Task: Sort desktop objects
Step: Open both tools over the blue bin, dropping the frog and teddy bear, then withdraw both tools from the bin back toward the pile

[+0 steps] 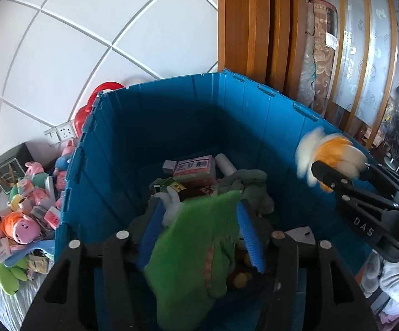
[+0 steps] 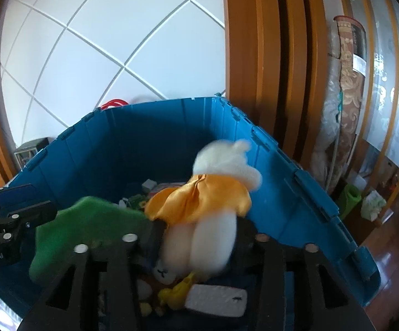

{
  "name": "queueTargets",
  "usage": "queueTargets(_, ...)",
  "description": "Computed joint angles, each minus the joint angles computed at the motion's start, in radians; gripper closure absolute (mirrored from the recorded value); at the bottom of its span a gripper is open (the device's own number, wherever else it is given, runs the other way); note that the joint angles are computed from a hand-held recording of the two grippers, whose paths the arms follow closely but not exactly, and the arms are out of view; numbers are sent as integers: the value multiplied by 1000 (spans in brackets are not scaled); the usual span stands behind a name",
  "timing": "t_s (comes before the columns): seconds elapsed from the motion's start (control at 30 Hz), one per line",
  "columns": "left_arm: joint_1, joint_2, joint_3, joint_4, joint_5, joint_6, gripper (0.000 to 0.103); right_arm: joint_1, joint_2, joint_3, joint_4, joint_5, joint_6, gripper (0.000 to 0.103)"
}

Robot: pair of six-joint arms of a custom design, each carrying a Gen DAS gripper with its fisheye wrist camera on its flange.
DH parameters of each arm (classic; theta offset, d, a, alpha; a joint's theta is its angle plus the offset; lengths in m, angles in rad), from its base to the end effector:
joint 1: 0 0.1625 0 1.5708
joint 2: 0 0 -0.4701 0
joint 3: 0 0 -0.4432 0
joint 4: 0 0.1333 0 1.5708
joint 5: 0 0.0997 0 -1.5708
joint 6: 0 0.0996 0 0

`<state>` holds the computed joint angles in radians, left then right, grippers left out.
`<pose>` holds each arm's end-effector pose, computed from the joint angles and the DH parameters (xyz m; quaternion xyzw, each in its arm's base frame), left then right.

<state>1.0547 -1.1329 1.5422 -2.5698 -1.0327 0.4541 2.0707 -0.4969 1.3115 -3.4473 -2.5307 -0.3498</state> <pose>-0.2030 -0.7314 0.3962 0.3618 0.8520 -0.2879 0.2455 0.4364 -0.6912 0.1234 0.1023 -0.7933 0.4777 0.3634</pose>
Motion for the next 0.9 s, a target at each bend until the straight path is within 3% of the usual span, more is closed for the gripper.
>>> queueTargets(0.33, 3, 0, -2, 2, -23, 0, 48, 4, 10, -12, -6, -7, -3, 26)
queueTargets(0.57, 7, -2, -3, -2, -46, -5, 48, 2, 6, -7, -18, 3, 9, 26)
queueTargets(0.7, 16, -31, 36, -88, -76, -19, 48, 4, 1, 2, -25, 8, 9, 24)
queueTargets(0.9, 23, -128, 113, -193, -89, -16, 48, 43, 14, 0, -135, 35, -94, 14)
